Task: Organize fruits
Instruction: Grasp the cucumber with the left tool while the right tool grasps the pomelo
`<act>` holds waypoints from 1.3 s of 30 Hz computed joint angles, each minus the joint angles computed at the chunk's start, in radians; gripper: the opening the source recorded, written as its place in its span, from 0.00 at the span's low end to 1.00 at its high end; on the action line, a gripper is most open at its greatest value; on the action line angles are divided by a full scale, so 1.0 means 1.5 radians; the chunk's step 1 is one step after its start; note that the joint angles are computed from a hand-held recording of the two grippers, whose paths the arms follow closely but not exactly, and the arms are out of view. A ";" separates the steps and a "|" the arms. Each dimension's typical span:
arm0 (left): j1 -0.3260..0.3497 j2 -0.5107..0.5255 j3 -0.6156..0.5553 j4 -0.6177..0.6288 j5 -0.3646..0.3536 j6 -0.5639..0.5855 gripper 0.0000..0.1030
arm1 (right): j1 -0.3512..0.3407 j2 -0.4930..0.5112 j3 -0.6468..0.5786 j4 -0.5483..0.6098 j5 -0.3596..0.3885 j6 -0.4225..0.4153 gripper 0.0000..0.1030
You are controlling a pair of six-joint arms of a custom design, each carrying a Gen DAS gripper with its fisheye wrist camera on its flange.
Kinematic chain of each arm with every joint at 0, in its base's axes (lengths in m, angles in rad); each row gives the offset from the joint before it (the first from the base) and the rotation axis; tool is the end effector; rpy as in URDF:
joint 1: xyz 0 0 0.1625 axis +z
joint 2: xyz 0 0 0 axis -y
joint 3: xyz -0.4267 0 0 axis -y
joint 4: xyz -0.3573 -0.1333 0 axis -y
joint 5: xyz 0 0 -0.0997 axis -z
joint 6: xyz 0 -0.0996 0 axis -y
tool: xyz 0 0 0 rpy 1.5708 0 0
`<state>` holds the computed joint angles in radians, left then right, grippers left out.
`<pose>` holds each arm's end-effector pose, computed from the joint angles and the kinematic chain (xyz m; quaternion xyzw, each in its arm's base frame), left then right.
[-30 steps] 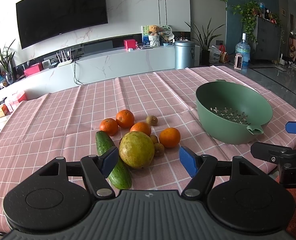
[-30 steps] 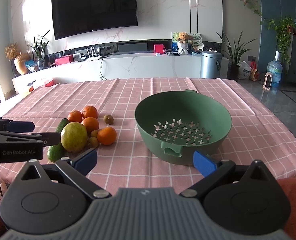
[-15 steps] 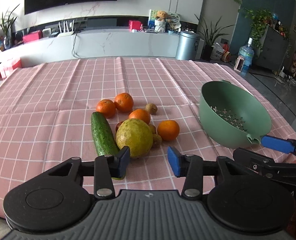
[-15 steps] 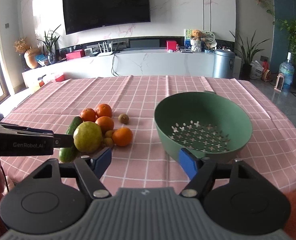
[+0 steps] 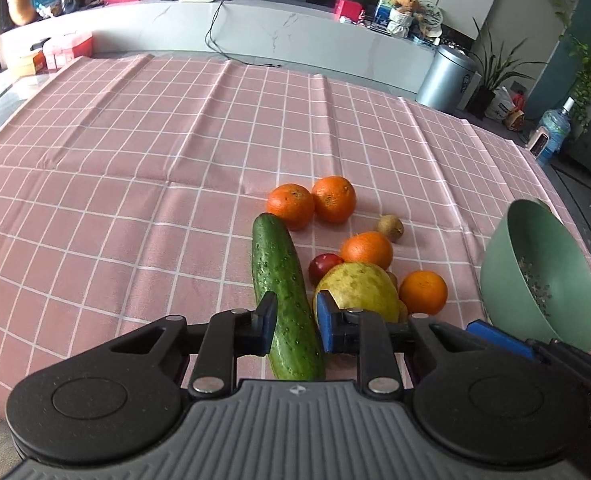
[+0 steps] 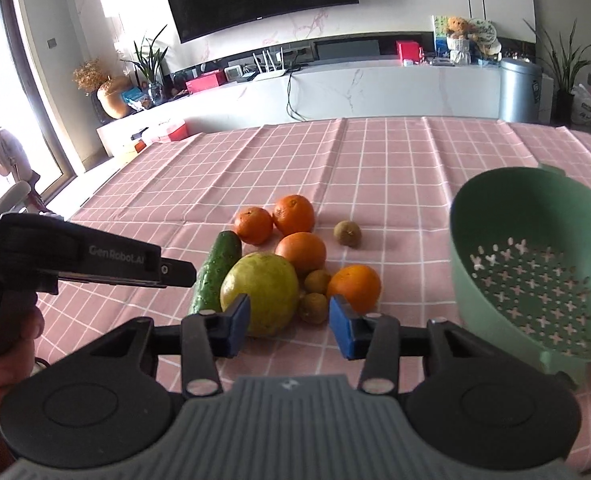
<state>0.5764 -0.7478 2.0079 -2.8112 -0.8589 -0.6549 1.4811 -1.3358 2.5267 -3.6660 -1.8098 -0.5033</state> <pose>-0.3281 -0.4499 0.0351 0.1617 0.9232 -0.2496 0.2433 0.0762 -0.3779 0.2642 0.1324 -0.8848 0.3835 0.2293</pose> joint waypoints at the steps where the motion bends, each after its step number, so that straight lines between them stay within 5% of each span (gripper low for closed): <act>1: 0.011 0.002 -0.004 -0.010 -0.009 0.000 0.27 | -0.002 0.006 -0.009 0.013 0.007 0.012 0.40; 12: 0.065 0.023 -0.016 -0.082 -0.066 -0.008 0.38 | -0.008 0.061 -0.064 0.055 0.034 0.067 0.50; 16: 0.072 0.031 -0.021 -0.096 -0.067 0.007 0.46 | -0.008 0.074 -0.072 0.055 0.035 0.063 0.56; 30: 0.084 0.037 -0.028 -0.059 -0.053 0.000 0.49 | -0.017 0.112 -0.072 0.032 0.048 0.027 0.59; 34: 0.095 0.039 -0.031 -0.058 -0.081 0.000 0.54 | -0.010 0.107 -0.069 0.032 0.029 0.025 0.58; 39: 0.079 0.052 -0.033 -0.049 -0.052 0.036 0.54 | -0.004 0.073 -0.044 0.030 0.009 0.005 0.57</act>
